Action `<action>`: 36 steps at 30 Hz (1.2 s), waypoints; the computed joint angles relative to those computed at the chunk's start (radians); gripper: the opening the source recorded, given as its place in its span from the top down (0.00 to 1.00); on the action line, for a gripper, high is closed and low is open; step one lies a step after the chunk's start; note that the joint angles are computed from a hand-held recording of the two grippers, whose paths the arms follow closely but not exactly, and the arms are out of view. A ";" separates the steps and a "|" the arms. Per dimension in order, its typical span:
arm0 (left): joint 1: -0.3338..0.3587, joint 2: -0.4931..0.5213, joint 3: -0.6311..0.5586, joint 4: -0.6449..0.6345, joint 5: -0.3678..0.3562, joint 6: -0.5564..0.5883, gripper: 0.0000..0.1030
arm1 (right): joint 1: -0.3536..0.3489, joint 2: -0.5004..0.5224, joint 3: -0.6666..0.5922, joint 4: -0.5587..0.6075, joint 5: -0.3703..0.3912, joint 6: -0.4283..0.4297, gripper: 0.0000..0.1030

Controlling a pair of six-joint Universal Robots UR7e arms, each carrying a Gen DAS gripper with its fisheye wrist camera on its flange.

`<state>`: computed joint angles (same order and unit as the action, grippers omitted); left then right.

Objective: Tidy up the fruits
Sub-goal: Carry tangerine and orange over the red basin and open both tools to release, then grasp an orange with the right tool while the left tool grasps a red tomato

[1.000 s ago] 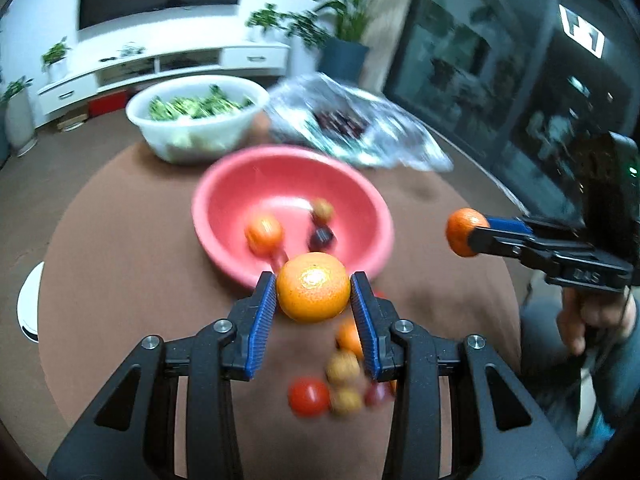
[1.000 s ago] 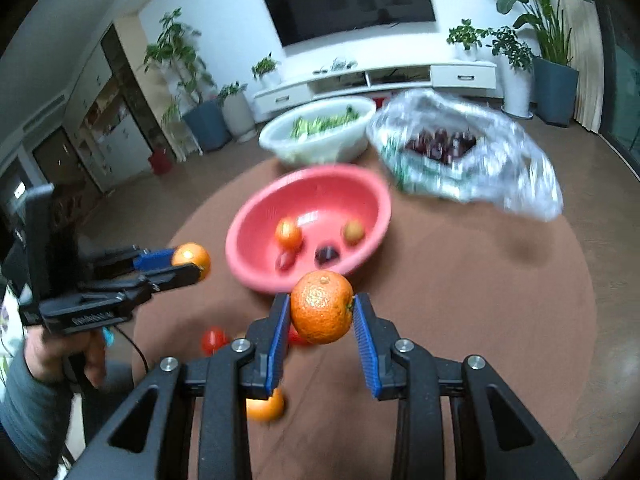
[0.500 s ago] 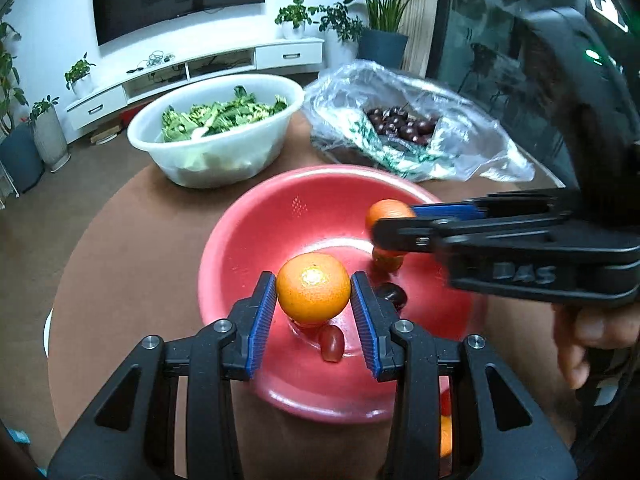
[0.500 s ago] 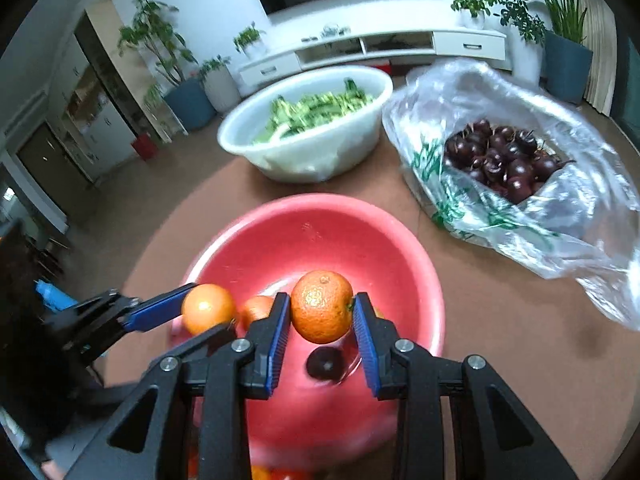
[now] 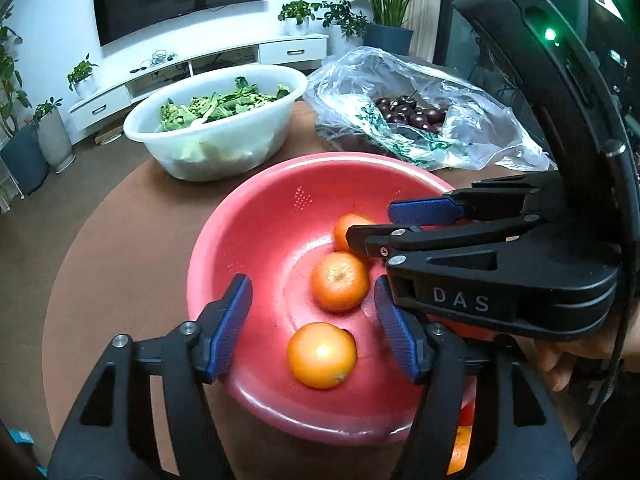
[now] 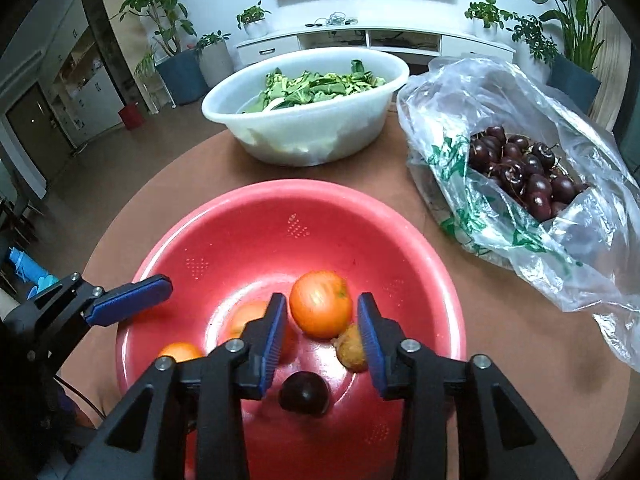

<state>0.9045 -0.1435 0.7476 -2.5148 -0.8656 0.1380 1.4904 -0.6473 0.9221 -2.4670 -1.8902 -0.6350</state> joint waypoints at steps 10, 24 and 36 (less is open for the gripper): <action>-0.027 -0.142 0.234 -0.157 -0.021 0.001 0.21 | -0.011 -0.121 0.169 -0.110 0.050 -0.015 0.45; -0.087 -0.431 0.786 -0.336 -0.053 -0.196 0.10 | -0.108 -0.517 0.783 -0.302 0.264 -0.108 0.35; -0.129 -0.497 0.974 -0.349 -0.068 -0.309 0.10 | -0.091 -0.492 0.861 -0.328 0.153 -0.240 0.39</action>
